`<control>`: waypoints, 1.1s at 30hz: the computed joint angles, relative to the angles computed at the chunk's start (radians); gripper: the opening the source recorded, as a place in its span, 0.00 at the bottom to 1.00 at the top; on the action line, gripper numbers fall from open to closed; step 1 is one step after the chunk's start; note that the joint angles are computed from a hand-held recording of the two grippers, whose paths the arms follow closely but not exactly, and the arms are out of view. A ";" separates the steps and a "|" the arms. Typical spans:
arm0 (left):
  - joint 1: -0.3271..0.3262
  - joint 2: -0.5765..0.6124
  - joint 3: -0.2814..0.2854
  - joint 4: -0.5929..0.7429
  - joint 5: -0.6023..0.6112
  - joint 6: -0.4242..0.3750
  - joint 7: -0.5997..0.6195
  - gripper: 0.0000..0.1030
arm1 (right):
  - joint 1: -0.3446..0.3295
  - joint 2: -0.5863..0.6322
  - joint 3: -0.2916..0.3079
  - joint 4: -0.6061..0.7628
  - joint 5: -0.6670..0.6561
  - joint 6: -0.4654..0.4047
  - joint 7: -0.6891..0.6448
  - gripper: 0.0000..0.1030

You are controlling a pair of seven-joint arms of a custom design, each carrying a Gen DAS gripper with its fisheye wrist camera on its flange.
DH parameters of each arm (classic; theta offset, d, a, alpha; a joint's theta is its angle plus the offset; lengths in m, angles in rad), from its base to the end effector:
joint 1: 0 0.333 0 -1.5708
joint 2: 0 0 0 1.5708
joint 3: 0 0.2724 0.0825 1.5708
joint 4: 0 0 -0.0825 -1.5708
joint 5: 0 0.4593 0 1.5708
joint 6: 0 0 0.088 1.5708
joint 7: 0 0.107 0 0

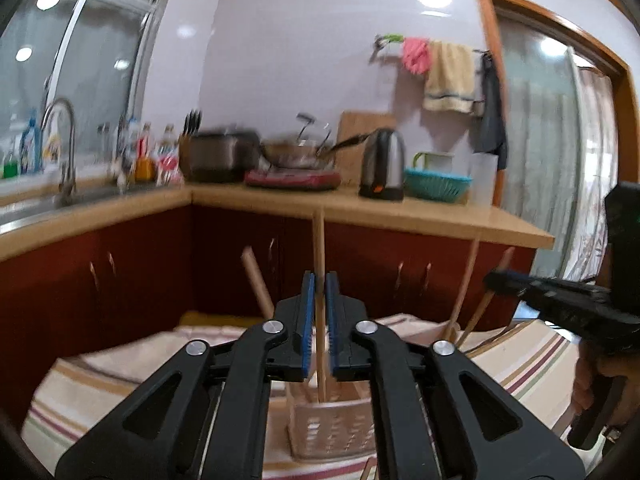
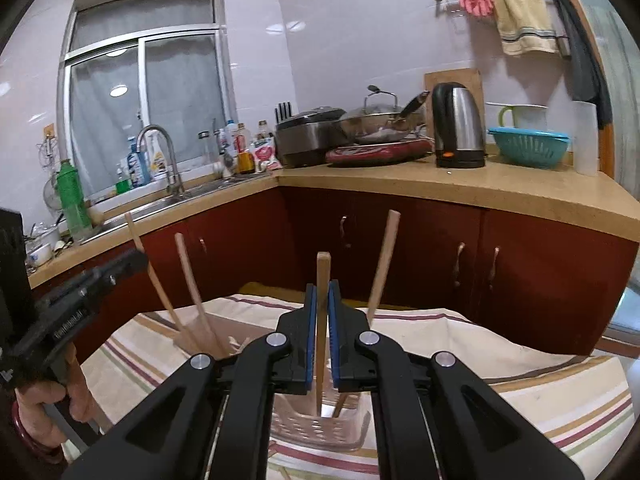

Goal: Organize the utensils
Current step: 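Lower the left tool's chopstick into the holder while the right tool lowers its chopstick too, then open both tools to release the chopsticks into the holder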

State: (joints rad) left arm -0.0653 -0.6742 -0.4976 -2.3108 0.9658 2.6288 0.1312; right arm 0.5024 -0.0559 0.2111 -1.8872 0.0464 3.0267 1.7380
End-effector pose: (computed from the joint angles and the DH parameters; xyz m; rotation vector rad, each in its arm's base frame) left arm 0.4117 -0.3254 0.6038 -1.4924 1.2843 -1.0761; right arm 0.5026 0.4345 0.6128 -1.7018 0.9964 -0.4305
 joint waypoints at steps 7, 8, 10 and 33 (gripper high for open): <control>-0.029 -0.055 0.011 -0.052 -0.049 -0.048 0.001 0.61 | -0.062 -0.060 0.032 -0.055 -0.174 0.014 0.167 0.49; -0.037 -0.064 0.009 -0.056 -0.057 -0.062 0.011 0.65 | -0.065 -0.067 0.033 -0.059 -0.176 0.011 0.170 0.53; -0.060 -0.090 0.015 -0.074 -0.078 -0.080 0.031 0.69 | -0.074 -0.103 0.035 -0.092 -0.175 0.009 0.179 0.56; -0.434 -0.394 -0.078 -0.340 -0.342 -0.442 0.016 0.75 | -0.019 -0.784 0.108 -0.821 0.003 -0.053 0.095 0.50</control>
